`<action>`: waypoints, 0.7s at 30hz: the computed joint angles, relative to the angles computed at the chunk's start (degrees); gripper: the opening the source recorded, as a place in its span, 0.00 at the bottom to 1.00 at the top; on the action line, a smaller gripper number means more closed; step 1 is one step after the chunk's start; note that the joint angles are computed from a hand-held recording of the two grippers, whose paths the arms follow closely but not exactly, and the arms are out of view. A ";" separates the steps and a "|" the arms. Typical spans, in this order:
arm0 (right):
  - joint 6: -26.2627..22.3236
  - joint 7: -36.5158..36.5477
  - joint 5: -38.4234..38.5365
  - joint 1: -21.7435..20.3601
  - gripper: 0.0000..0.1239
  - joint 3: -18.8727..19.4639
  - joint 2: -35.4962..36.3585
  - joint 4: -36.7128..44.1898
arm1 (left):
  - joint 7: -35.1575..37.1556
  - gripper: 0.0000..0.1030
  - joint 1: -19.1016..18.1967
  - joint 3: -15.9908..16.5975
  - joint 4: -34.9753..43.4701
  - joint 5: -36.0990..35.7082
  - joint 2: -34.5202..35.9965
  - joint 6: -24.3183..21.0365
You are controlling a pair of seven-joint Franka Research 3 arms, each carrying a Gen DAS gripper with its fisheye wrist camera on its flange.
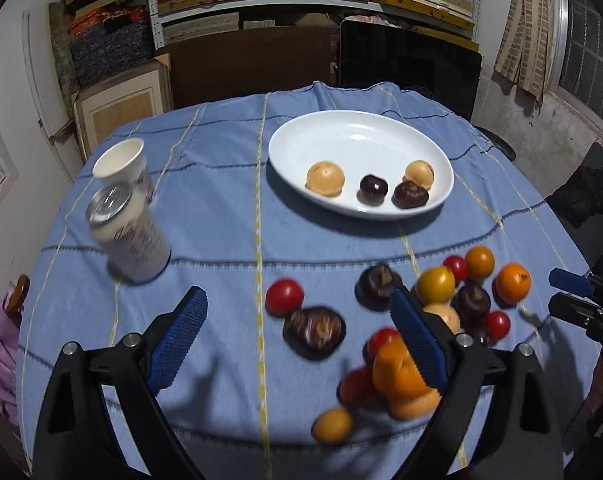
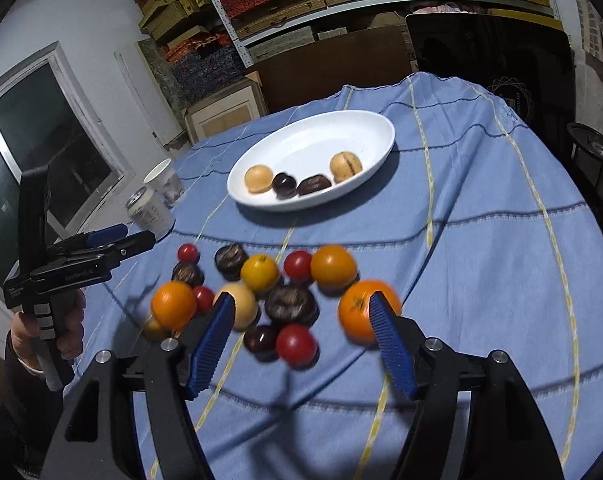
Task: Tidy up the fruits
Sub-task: 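Grasp the small tan kiwi-like fruit with the left tool while the right tool grasps a red cherry tomato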
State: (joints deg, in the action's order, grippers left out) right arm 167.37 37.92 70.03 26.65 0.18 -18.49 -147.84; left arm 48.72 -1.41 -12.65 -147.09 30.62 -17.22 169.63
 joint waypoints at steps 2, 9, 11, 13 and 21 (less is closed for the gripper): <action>0.15 -0.27 0.15 0.52 0.57 0.54 -1.23 -1.74 | 1.45 0.88 -2.08 1.90 -2.90 -2.73 -2.11 0.74; 0.47 3.91 -4.02 2.04 0.57 1.42 -2.48 -4.49 | 1.15 0.88 -2.71 1.62 -8.31 -4.83 -6.44 -0.01; 1.40 5.56 -5.54 2.31 0.62 2.05 -2.68 -5.29 | 0.72 0.88 -2.26 0.79 -8.98 -5.11 -6.94 -0.60; 2.09 7.43 -7.37 2.70 0.63 2.26 -2.64 -5.91 | 1.35 0.88 -3.11 1.39 -9.66 -6.10 -6.96 -0.61; 3.56 11.05 -11.37 4.55 0.63 1.09 -2.62 -7.29 | 3.37 0.88 -5.30 2.49 -10.54 -9.32 -5.27 -0.74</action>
State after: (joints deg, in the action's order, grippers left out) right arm 170.93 48.98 58.65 31.20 1.28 -21.11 -155.13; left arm 52.10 -6.71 -10.15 -157.63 21.30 -22.49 168.88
